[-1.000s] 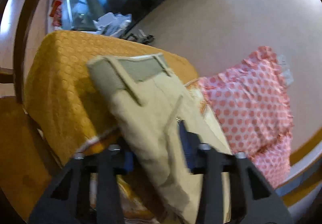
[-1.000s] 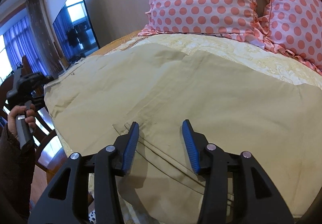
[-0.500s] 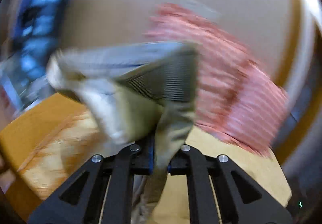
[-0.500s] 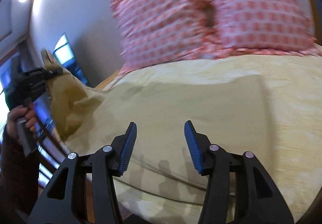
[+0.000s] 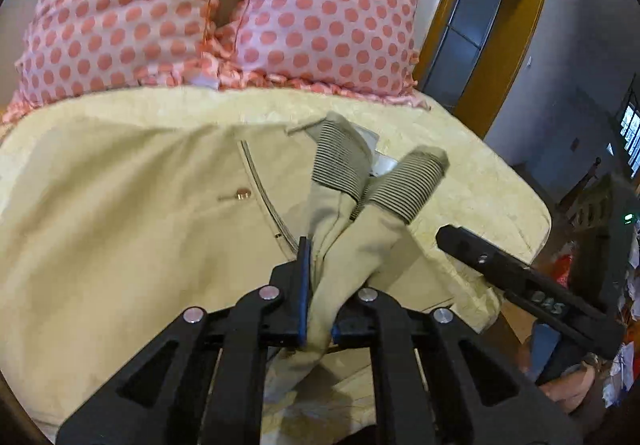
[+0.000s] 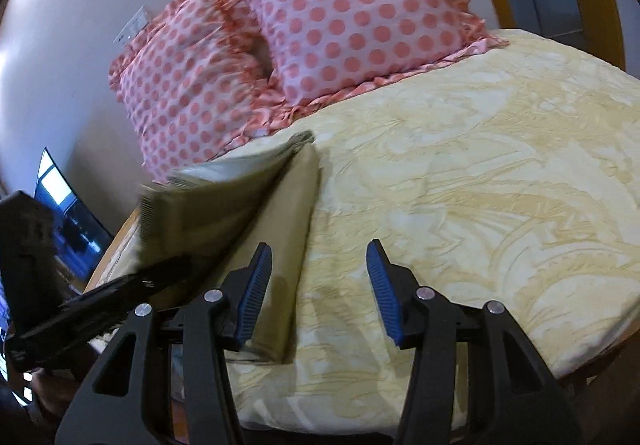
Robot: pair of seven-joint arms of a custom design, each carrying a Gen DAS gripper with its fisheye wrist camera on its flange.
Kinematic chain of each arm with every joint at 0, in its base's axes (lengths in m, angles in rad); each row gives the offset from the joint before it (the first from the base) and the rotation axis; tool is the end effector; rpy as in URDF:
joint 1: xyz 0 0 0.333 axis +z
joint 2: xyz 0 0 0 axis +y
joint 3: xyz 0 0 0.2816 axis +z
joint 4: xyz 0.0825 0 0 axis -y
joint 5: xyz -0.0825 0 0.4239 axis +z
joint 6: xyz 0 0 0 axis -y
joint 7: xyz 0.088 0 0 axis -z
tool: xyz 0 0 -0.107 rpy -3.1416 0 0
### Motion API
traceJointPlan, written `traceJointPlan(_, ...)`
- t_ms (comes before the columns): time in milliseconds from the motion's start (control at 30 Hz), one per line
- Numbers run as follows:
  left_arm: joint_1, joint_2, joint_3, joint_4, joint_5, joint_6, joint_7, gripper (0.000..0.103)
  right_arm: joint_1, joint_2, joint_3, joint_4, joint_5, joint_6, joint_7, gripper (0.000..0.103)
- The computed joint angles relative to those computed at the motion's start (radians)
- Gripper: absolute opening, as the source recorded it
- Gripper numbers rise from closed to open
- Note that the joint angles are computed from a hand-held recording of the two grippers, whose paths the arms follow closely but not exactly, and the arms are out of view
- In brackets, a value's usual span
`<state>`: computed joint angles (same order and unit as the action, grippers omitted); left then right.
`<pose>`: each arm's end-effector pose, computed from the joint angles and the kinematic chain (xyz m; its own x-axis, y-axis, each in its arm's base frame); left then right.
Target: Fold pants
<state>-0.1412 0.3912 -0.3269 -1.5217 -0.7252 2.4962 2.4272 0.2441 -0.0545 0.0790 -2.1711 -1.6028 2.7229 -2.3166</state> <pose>0.6769 -0.3000 0.4676 -0.7675 -0.5959 0.2362 -0.5381 0.3987 -0.7426 0.5436 0.2211 0.3986 -0.3706 -0.8043 -0.4645 -0.3075 0.5781 -0.7558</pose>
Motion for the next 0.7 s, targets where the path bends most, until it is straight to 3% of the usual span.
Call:
traceJointPlan(267, -0.022, -0.078, -0.018, -0.172, -0.029, 0.141, 0.154, 0.011, -0.007, -0.019, 0.002, 0.017, -0.062, -0.020, 0.026, 0.055)
traceJointPlan(333, 0.000, -0.097, -0.032, -0.192, -0.091, 0.124, 0.230, 0.016, -0.009, -0.003, -0.002, 0.046, -0.079, 0.007, 0.017, 0.055)
traceJointPlan(367, 0.009, -0.107, -0.030, -0.194, -0.110, 0.090, 0.246, 0.030, -0.009, 0.004, -0.004, 0.059, -0.082, 0.020, 0.010, 0.055)
traceJointPlan(400, 0.020, -0.114, -0.026, -0.190, -0.133, 0.042, 0.260, 0.050, -0.011, 0.025, -0.008, 0.090, -0.089, 0.051, -0.011, 0.055)
traceJointPlan(467, 0.054, -0.143, -0.018, -0.199, -0.233, -0.033, 0.314, 0.066, -0.009, 0.071, -0.014, 0.156, -0.092, 0.100, -0.065, 0.055)
traceJointPlan(500, 0.061, -0.152, -0.009, -0.201, -0.277, -0.043, 0.337, 0.066, -0.005, 0.087, -0.017, 0.178, -0.082, 0.113, -0.094, 0.055)
traceJointPlan(600, 0.054, -0.143, 0.029, -0.184, -0.330, 0.051, 0.315, 0.073, 0.007, 0.177, -0.029, 0.273, 0.096, 0.162, -0.349, 0.055)
traceJointPlan(667, 0.024, -0.086, 0.068, -0.132, -0.217, 0.149, 0.165, 0.073, 0.013, 0.226, -0.031, 0.303, 0.308, 0.167, -0.577, 0.059)
traceJointPlan(700, 0.015, -0.049, 0.091, -0.094, -0.140, 0.153, 0.066, 0.073, 0.013, 0.242, -0.027, 0.307, 0.406, 0.163, -0.665, 0.060)
